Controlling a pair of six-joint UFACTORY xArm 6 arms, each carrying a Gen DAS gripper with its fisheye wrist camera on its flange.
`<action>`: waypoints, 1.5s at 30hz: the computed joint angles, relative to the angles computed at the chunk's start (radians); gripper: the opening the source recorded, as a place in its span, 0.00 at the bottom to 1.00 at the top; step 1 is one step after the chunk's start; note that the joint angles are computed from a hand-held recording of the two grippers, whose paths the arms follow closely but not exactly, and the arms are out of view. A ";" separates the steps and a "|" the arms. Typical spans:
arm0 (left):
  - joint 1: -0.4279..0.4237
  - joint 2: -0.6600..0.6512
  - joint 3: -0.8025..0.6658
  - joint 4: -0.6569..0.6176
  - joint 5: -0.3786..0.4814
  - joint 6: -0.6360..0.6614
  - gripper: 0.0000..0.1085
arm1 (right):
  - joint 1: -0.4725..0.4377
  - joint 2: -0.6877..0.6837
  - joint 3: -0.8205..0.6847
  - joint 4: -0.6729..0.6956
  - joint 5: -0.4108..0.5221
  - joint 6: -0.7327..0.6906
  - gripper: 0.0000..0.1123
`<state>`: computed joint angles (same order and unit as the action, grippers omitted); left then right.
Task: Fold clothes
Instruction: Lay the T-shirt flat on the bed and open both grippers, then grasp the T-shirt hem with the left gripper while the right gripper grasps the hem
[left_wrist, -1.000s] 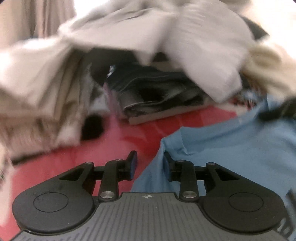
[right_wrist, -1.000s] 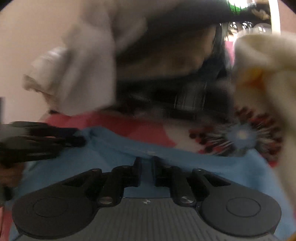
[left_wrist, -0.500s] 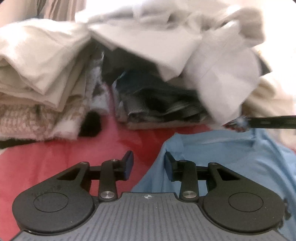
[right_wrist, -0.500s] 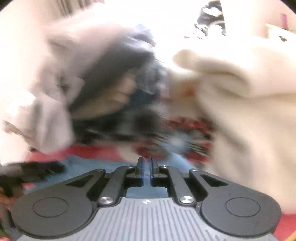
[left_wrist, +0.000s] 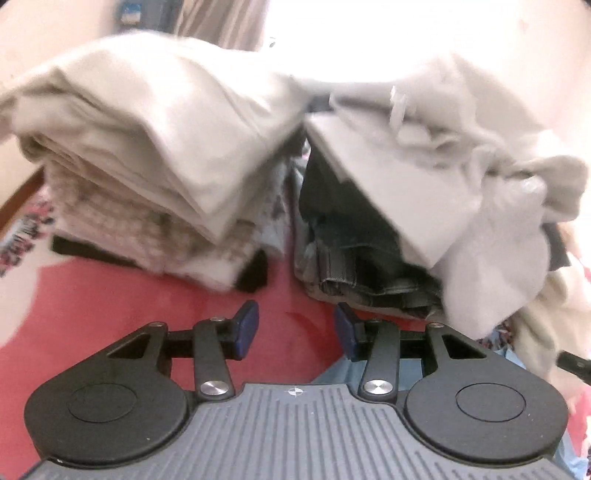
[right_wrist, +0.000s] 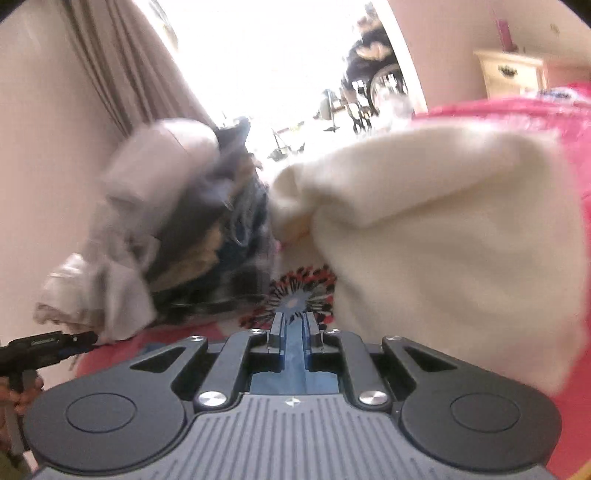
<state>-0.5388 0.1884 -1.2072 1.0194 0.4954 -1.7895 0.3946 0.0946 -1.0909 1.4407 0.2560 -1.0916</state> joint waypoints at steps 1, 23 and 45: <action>-0.013 -0.031 0.018 0.020 0.016 -0.012 0.42 | -0.012 -0.056 0.044 -0.016 0.001 0.006 0.15; -0.576 -0.451 0.244 -0.329 0.451 0.314 0.52 | -0.264 -0.991 0.735 -0.570 0.605 0.428 0.17; -0.657 -0.456 0.589 -0.769 -0.054 0.441 0.49 | -0.075 -0.771 0.730 -0.802 0.692 -0.002 0.14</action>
<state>-1.1958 -0.2681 -0.6182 0.2508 0.4417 -1.3485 0.3201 -0.6765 -0.3611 0.6388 0.9482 -1.0936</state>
